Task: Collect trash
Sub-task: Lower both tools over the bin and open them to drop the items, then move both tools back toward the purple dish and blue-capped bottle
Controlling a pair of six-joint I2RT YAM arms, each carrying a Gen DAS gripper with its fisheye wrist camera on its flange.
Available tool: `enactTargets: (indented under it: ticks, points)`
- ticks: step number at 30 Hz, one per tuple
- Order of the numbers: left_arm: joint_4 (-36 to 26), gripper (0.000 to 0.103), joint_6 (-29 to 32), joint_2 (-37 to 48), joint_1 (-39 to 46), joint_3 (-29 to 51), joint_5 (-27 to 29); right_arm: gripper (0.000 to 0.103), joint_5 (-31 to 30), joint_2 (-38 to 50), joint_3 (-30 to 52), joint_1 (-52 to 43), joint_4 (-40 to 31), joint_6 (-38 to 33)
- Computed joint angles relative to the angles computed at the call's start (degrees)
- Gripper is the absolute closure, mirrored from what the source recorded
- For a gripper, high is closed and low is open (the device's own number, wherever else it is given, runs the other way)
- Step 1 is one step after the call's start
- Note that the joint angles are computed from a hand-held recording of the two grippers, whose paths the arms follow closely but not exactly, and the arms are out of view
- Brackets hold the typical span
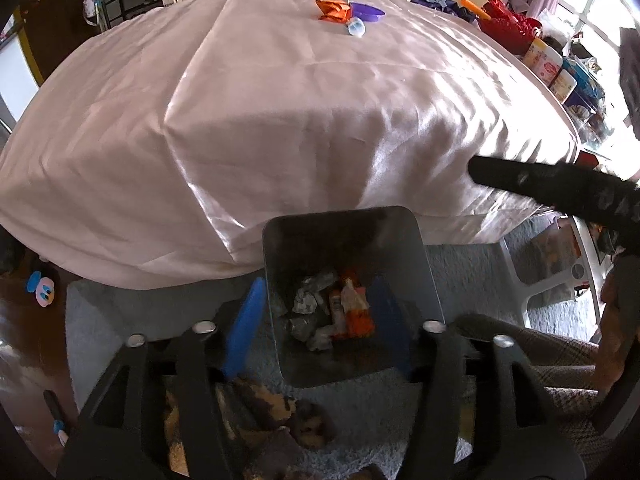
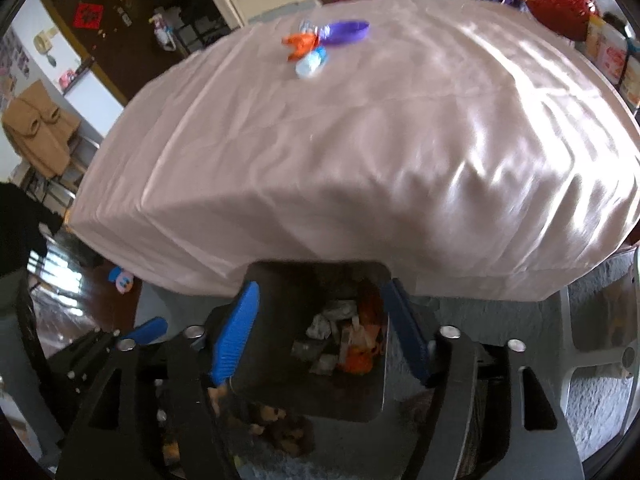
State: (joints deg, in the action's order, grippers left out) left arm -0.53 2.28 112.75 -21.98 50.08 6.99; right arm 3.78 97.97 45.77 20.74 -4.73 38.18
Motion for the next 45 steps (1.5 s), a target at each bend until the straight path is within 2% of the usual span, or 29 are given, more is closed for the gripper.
enactTargets:
  ticks: [2,5,6,11,18,22,29,36,45]
  points:
    - [0.98,0.024,0.22,-0.65,-0.11,-0.69,-0.70,0.010,3.22,-2.30,-0.46,0.38,-0.19,0.07]
    - [2.69,0.011,0.64,-1.40,-0.47,-1.71,-2.74,0.005,6.31,-4.63,-1.02,0.60,-0.08,0.45]
    - [3.08,0.009,0.70,-1.48,-0.29,-1.78,-2.88,0.004,7.02,-5.28,-1.10,0.55,-0.09,0.37]
    - [4.65,0.008,-1.65,-2.02,1.59,-1.71,-2.19,0.004,8.55,-7.48,-1.38,-0.43,-0.38,-1.23]
    - [1.65,0.008,-6.43,-3.68,3.52,1.56,1.34,0.004,7.69,-9.61,-0.63,-3.26,-1.51,-2.92]
    - [-0.73,0.008,-7.24,-5.09,3.19,4.38,1.94,0.004,5.78,-9.53,1.90,-6.32,-3.02,-4.97]
    - [-5.71,0.008,-5.24,-2.61,2.24,14.53,0.60,0.004,6.30,-4.22,11.74,-12.14,-7.65,-10.68]
    - [-10.26,0.008,-2.55,7.62,1.67,30.75,-0.66,0.004,4.50,6.38,25.54,-16.07,-10.82,-14.61]
    - [-17.23,0.008,-0.33,23.40,-0.17,52.87,-1.67,0.004,0.61,23.77,46.61,-18.09,-16.00,-15.56]
